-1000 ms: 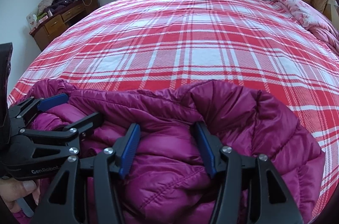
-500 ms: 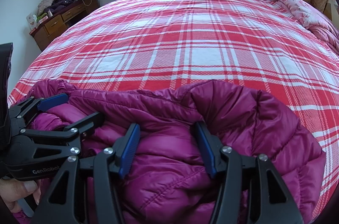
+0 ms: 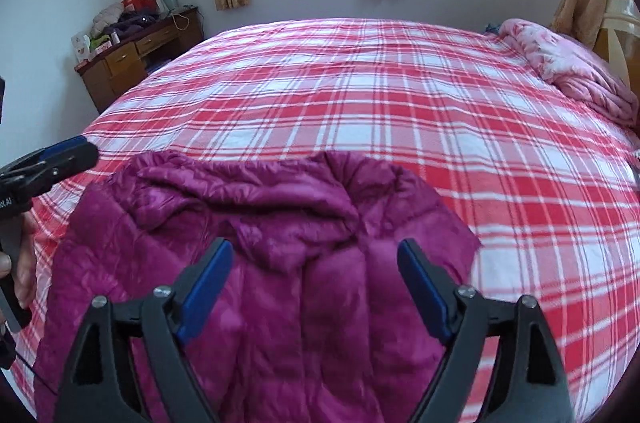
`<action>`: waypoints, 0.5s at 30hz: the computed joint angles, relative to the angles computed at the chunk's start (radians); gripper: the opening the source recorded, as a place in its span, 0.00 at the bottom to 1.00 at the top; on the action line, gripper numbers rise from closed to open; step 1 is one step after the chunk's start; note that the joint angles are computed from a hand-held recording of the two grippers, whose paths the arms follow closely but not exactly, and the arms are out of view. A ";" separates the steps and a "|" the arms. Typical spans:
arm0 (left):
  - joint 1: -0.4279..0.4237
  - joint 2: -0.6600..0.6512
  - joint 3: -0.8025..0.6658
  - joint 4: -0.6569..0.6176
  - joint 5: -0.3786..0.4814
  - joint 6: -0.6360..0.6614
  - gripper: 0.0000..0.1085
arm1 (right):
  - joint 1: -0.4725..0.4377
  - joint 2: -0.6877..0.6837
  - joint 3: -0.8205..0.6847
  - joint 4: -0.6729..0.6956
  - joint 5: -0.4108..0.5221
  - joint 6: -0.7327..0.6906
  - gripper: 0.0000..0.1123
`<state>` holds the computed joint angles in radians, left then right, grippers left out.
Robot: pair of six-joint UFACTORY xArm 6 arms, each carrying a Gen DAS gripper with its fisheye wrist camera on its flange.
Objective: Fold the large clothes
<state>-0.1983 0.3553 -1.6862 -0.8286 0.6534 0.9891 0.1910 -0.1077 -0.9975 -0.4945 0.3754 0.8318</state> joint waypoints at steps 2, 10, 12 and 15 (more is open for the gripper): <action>0.046 -0.142 0.196 -0.077 -0.031 0.147 0.85 | 0.033 -0.127 0.131 0.030 0.021 0.032 0.80; 0.317 -0.429 0.640 -0.108 0.156 0.287 0.85 | 0.249 -0.660 0.586 -0.024 0.265 0.374 0.80; 0.375 -0.480 0.720 -0.108 0.181 0.314 0.85 | 0.325 -0.748 0.639 -0.054 0.355 0.481 0.80; 0.435 -0.532 0.813 -0.080 0.203 0.363 0.85 | 0.433 -0.856 0.712 -0.072 0.447 0.616 0.80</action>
